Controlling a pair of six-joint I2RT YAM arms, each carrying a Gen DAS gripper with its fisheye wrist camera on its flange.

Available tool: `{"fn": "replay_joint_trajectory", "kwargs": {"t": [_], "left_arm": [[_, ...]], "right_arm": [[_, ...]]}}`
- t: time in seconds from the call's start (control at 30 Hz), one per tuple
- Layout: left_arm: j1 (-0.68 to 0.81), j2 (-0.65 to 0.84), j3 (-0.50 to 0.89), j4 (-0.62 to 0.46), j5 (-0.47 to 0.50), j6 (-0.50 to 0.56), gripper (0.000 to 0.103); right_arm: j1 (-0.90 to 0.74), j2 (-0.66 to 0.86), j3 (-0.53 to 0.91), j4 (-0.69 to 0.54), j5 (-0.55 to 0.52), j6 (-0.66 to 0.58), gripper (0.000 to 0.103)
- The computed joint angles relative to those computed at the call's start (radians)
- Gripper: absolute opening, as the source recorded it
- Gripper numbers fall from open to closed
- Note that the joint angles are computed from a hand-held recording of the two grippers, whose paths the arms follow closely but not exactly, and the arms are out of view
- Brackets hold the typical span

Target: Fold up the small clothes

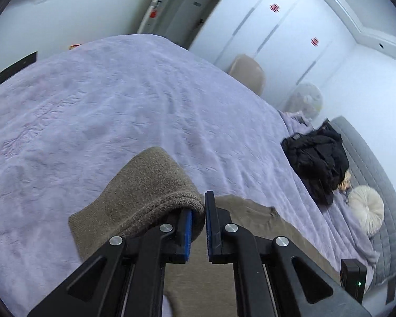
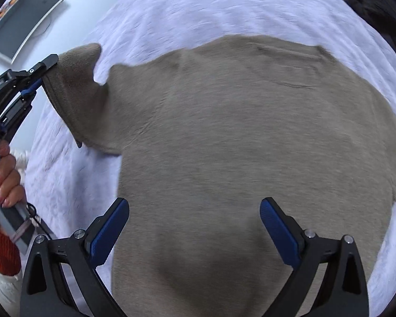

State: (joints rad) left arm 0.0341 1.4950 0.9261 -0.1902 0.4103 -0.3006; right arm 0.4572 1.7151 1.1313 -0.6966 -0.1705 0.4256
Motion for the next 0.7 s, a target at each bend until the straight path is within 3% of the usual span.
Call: {"fn": "replay_joint_trajectory", "kwargs": {"t": [0.2, 0.4, 0.43, 0.47, 0.53, 0.7], "left_arm": [[-0.328, 0.190, 0.142, 0.012, -0.088, -0.082, 0.010], [-0.521, 0.404, 0.272, -0.050, -0.225, -0.082, 0.013], [-0.539, 0.431, 0.283, -0.067, -0.251, -0.074, 0.029], [-0.560, 0.457, 0.295, -0.087, -0.292, -0.072, 0.060], [-0.585, 0.466, 0.283, -0.097, -0.377, -0.082, 0.080], [-0.545, 0.356, 0.202, -0.128, -0.372, -0.072, 0.080]], "right_arm": [[-0.220, -0.127, -0.119, -0.007, 0.003, -0.041, 0.100], [-0.420, -0.165, -0.186, -0.030, 0.006, -0.143, 0.100], [-0.441, -0.164, -0.190, -0.034, 0.004, -0.156, 0.100], [-0.476, -0.161, -0.194, -0.039, -0.002, -0.182, 0.100], [-0.510, -0.149, -0.200, -0.034, -0.011, -0.206, 0.100], [-0.530, -0.121, -0.173, 0.003, -0.033, -0.266, 0.103]]}}
